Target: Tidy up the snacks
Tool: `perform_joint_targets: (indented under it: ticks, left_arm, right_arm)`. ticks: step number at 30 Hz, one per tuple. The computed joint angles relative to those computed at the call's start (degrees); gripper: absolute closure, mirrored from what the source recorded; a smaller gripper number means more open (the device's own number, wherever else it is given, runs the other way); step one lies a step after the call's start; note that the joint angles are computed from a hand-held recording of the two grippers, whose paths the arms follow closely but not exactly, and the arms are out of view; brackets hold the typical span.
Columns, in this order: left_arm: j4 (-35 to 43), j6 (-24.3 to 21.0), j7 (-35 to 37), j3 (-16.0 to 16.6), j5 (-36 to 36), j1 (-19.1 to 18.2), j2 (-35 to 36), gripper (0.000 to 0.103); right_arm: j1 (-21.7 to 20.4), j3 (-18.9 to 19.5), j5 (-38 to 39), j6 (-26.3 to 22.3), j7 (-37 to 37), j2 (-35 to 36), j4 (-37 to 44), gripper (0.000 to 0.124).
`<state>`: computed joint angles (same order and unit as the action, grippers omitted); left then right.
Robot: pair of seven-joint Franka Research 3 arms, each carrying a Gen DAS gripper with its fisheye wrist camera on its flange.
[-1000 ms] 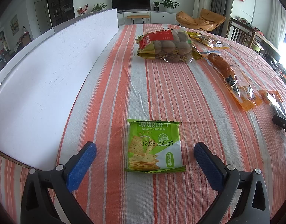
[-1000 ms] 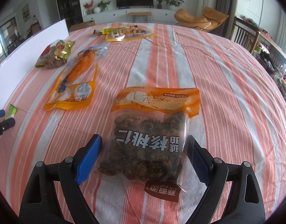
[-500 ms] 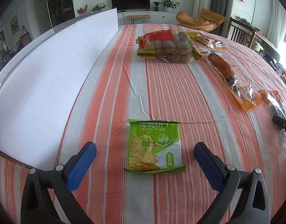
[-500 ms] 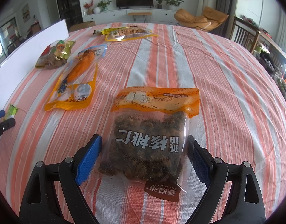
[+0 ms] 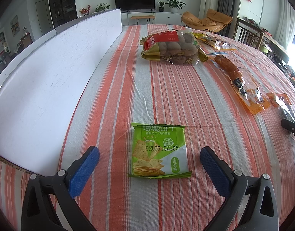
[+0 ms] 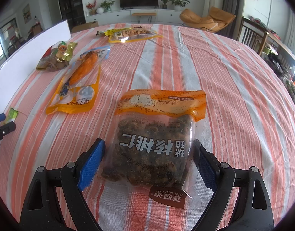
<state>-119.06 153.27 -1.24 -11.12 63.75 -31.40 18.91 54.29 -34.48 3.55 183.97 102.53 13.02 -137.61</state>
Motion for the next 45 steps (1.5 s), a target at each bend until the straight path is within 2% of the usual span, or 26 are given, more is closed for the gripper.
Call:
perform_joint_targets:
  ticks: [22, 25, 27, 29, 30, 31, 32, 33, 34, 36, 39, 41, 42, 43, 44, 45]
  left_arm:
    - [0.1, 0.0, 0.15, 0.03, -0.14, -0.02, 0.07, 0.0]
    - [0.0, 0.49, 2.24, -0.42, -1.72, 0.59, 0.01, 0.0]
    - [-0.72, 4.05, 9.83, -1.85, -7.4, 3.14, -0.28, 0.0]
    - [-3.51, 12.62, 17.61, -3.62, -14.7, 7.18, -1.17, 0.0]
    - [-5.19, 16.67, 22.38, -5.68, -20.01, 10.06, -1.49, 0.0]
    - [-7.25, 20.59, 28.21, -9.6, -26.61, 14.52, -1.78, 0.0]
    - [-8.67, 22.62, 31.45, -12.09, -30.33, 17.23, -2.12, 0.0]
    - [-9.56, 23.43, 32.83, -12.76, -31.98, 18.04, -2.66, 0.0]
    - [-9.94, 23.32, 32.81, -11.9, -32.41, 17.05, -3.28, 0.0]
    - [-9.71, 21.2, 30.89, -7.57, -30.98, 12.58, -4.22, 0.0]
    - [-7.56, 15.91, 30.38, -3.99, -30.97, 7.95, -3.63, 0.001]
    - [-5.6, 12.21, 26.79, -0.46, -27.32, 3.66, -2.93, 0.007]
    - [-4.8, 10.73, 25.87, 0.12, -26.11, 2.81, -2.58, 0.009]
    - [-3.84, 8.64, 24.35, 0.84, -24.21, 1.61, -2.29, 0.018]
    - [-2.65, 5.24, 21.96, 1.83, -20.94, -0.21, -2.15, 0.036]
    - [-1.86, 2.31, 20.46, 2.08, -18.08, -1.23, -2.12, 0.047]
  right_arm:
    - [0.25, -0.22, 0.18, 0.01, -0.07, -0.06, -0.06, 0.032]
    - [0.32, -0.28, 0.19, 0.02, -0.06, -0.06, -0.07, 0.032]
    - [0.32, -0.29, 0.21, 0.02, -0.08, -0.06, -0.07, 0.032]
    - [0.36, -0.32, 0.23, 0.03, -0.08, -0.08, -0.09, 0.032]
    - [0.12, -0.08, 0.29, 0.1, -0.13, -0.14, -0.14, 0.032]
    - [0.22, -0.18, 0.32, 0.08, -0.14, -0.1, -0.12, 0.032]
    - [0.27, -0.21, 0.37, 0.07, -0.12, -0.07, -0.08, 0.033]
    - [0.32, -0.24, 0.41, 0.03, -0.1, 0.0, -0.01, 0.032]
    - [0.2, -0.15, 0.41, 0.06, -0.18, -0.08, -0.08, 0.032]
    - [-0.26, 0.32, 0.56, 0.15, -0.3, -0.13, -0.1, 0.033]
    - [-0.25, 0.3, 0.66, 0.16, -0.43, -0.2, -0.16, 0.032]
    - [-0.3, 0.36, 0.75, 0.13, -0.47, -0.22, -0.13, 0.032]
    - [-0.13, 0.17, 0.71, 0.11, -0.47, -0.21, -0.15, 0.032]
    - [-0.04, 0.07, 0.69, 0.12, -0.46, -0.2, -0.17, 0.032]
    - [-0.04, 0.08, 0.71, 0.13, -0.47, -0.23, -0.2, 0.032]
    - [0.02, 0.03, 0.72, 0.09, -0.46, -0.2, -0.16, 0.032]
